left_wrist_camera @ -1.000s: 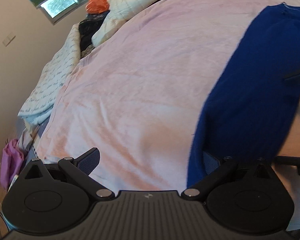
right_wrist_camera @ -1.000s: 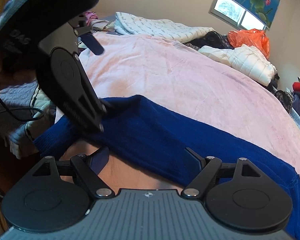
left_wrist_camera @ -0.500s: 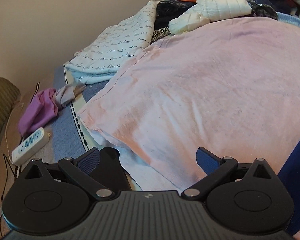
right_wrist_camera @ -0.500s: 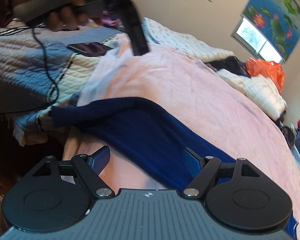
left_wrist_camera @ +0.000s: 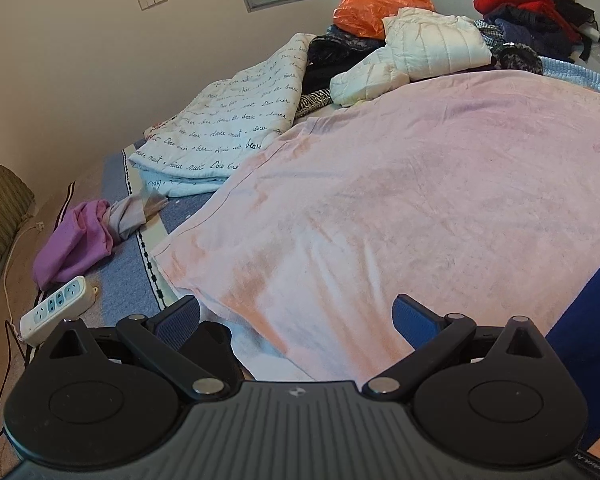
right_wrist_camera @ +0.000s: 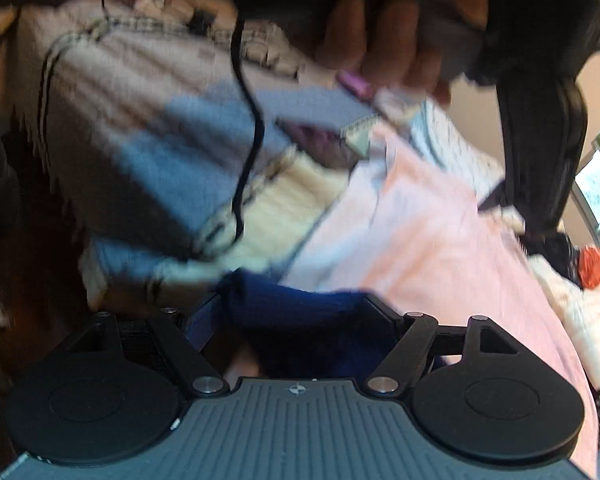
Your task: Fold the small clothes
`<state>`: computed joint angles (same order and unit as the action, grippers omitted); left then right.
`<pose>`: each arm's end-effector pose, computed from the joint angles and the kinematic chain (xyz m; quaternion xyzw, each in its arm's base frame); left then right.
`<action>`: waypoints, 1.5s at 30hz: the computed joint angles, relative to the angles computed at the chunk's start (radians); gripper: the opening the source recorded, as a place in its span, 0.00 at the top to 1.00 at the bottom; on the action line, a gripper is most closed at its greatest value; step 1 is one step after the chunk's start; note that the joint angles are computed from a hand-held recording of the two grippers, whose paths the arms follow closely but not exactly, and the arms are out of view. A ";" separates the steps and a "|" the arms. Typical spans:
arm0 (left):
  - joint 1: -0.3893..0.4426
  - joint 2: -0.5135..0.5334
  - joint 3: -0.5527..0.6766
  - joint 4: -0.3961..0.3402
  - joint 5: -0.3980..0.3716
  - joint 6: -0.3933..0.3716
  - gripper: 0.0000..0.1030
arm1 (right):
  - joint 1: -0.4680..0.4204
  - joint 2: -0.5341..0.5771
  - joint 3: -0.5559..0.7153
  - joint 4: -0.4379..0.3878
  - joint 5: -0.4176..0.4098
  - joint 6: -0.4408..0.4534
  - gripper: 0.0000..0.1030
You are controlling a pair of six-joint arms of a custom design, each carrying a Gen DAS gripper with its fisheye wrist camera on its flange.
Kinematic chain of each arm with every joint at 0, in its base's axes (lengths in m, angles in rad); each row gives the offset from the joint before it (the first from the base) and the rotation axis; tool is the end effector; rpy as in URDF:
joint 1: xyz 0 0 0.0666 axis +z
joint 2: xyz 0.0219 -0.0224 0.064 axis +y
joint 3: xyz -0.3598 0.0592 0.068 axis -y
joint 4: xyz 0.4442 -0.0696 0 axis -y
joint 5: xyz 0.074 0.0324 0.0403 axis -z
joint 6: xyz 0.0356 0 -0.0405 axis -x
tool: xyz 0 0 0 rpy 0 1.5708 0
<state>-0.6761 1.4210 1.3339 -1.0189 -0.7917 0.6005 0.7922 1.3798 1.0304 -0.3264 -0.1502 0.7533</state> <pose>0.4229 -0.3073 0.3693 -0.0548 0.9006 0.1747 0.3942 0.3636 0.3756 0.2762 -0.6508 0.6210 0.0760 0.4301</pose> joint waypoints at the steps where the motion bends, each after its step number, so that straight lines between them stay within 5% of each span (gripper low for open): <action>1: 0.003 0.000 0.000 -0.005 -0.001 0.007 0.00 | -0.003 -0.009 -0.007 0.012 0.001 -0.018 0.21; 7: 0.021 0.005 -0.006 -0.029 0.041 0.059 0.00 | -0.020 -0.057 -0.051 -0.053 0.092 0.043 0.27; 14: 0.000 0.014 -0.002 -0.010 0.045 0.023 0.00 | 0.019 -0.063 -0.138 0.095 0.249 0.241 0.50; 18: -0.005 0.024 0.003 -0.013 0.059 0.024 0.00 | 0.026 -0.035 -0.155 0.176 0.285 0.317 0.52; 20: -0.008 0.024 0.003 -0.012 0.058 0.020 0.00 | 0.031 -0.031 -0.156 0.184 0.285 0.310 0.66; 22: -0.010 0.023 0.006 -0.013 0.053 0.024 0.00 | 0.020 -0.031 -0.128 0.130 0.253 0.202 0.93; 28: -0.025 -0.001 0.013 0.025 0.060 0.041 0.00 | -0.086 -0.045 -0.040 0.026 0.072 -0.244 0.96; 34: -0.061 0.012 0.046 0.114 0.073 -0.019 0.00 | -0.317 -0.107 -0.043 0.099 -0.141 -0.829 0.97; 38: -0.094 0.077 0.096 0.139 0.121 -0.073 0.00 | -0.490 -0.169 -0.121 0.203 -0.201 -1.187 0.97; 40: -0.111 0.110 0.115 0.158 0.170 -0.108 0.00 | -0.558 -0.192 -0.155 0.191 -0.187 -1.259 0.94; 45: -0.161 0.167 0.134 0.203 0.224 -0.207 0.00 | -0.587 -0.171 -0.158 0.098 -0.166 -1.223 0.75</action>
<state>-0.8368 1.5878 1.4680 -0.8163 -0.5679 0.3939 0.2053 1.2092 0.8722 -0.2280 -0.3167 -0.4700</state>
